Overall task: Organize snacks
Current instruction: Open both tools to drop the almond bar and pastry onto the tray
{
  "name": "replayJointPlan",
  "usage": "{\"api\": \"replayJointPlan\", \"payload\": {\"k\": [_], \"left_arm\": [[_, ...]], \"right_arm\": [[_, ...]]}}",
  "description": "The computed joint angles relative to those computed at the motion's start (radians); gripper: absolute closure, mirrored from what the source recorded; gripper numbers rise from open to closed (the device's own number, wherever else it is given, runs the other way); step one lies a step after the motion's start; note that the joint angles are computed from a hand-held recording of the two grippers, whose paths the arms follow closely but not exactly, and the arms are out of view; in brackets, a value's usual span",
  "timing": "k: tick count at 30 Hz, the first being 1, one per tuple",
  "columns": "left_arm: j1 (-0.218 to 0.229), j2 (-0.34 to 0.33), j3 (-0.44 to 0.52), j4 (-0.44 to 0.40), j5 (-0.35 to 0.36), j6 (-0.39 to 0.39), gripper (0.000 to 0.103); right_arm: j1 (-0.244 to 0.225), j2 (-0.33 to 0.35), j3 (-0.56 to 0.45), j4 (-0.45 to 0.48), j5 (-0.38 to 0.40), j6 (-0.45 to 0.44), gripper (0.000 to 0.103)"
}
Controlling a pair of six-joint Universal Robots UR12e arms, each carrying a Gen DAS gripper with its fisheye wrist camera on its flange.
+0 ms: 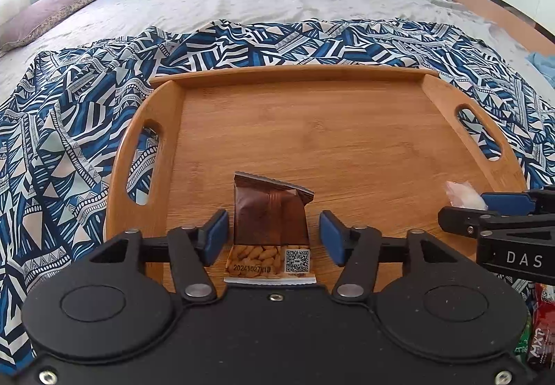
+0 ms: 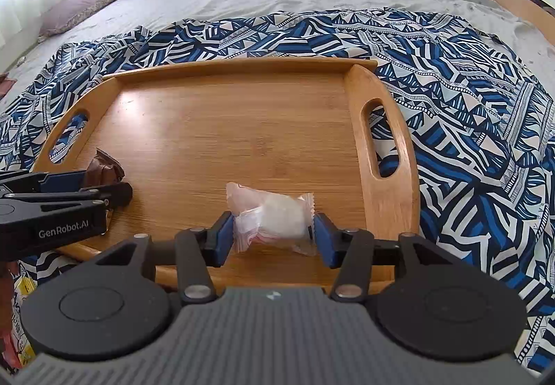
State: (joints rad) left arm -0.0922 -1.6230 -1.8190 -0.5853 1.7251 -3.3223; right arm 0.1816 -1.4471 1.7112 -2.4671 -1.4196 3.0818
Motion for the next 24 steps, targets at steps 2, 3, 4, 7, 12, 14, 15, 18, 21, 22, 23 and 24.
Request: {"api": "replayJointPlan", "payload": {"k": [2,3,4,7,12,14,15,18,21,22,23,24], "left_arm": [[0.000,0.007,-0.007,0.013,-0.002,0.003,0.037],[-0.001,0.010,-0.010,0.022,0.003,0.008,0.034],[-0.003,0.013,-0.013,0.031,0.010,0.015,0.031],[-0.010,0.025,-0.025,0.063,0.035,0.041,0.022],[-0.012,0.058,-0.056,0.128,0.032,0.074,0.011],[-0.013,0.071,-0.066,0.142,0.028,0.078,0.009],[-0.014,0.077,-0.071,0.152,0.027,0.079,0.008],[-0.016,0.100,-0.090,0.182,0.024,0.082,0.005],[-0.020,0.125,-0.117,0.223,0.025,0.090,0.003],[-0.022,0.134,-0.127,0.237,0.029,0.091,0.003],[-0.024,0.142,-0.137,0.249,0.033,0.091,0.002],[-0.025,0.151,-0.147,0.259,0.034,0.091,0.002]], "right_arm": [[0.001,-0.002,0.002,-0.001,0.005,-0.002,0.035],[0.002,-0.004,0.004,-0.004,0.003,-0.004,0.035],[0.004,-0.006,0.006,-0.008,0.001,-0.008,0.034],[0.007,-0.013,0.014,-0.022,-0.003,-0.017,0.031],[0.002,-0.034,0.034,-0.059,0.014,-0.015,0.020],[0.000,-0.043,0.043,-0.075,0.021,-0.014,0.016],[-0.001,-0.047,0.046,-0.080,0.024,-0.011,0.015],[-0.008,-0.063,0.061,-0.099,0.042,-0.001,0.013],[-0.015,-0.082,0.083,-0.129,0.060,0.002,0.009],[-0.017,-0.089,0.092,-0.141,0.066,0.003,0.008],[-0.020,-0.097,0.103,-0.155,0.074,0.004,0.006],[-0.023,-0.104,0.112,-0.169,0.081,0.005,0.005]]}}
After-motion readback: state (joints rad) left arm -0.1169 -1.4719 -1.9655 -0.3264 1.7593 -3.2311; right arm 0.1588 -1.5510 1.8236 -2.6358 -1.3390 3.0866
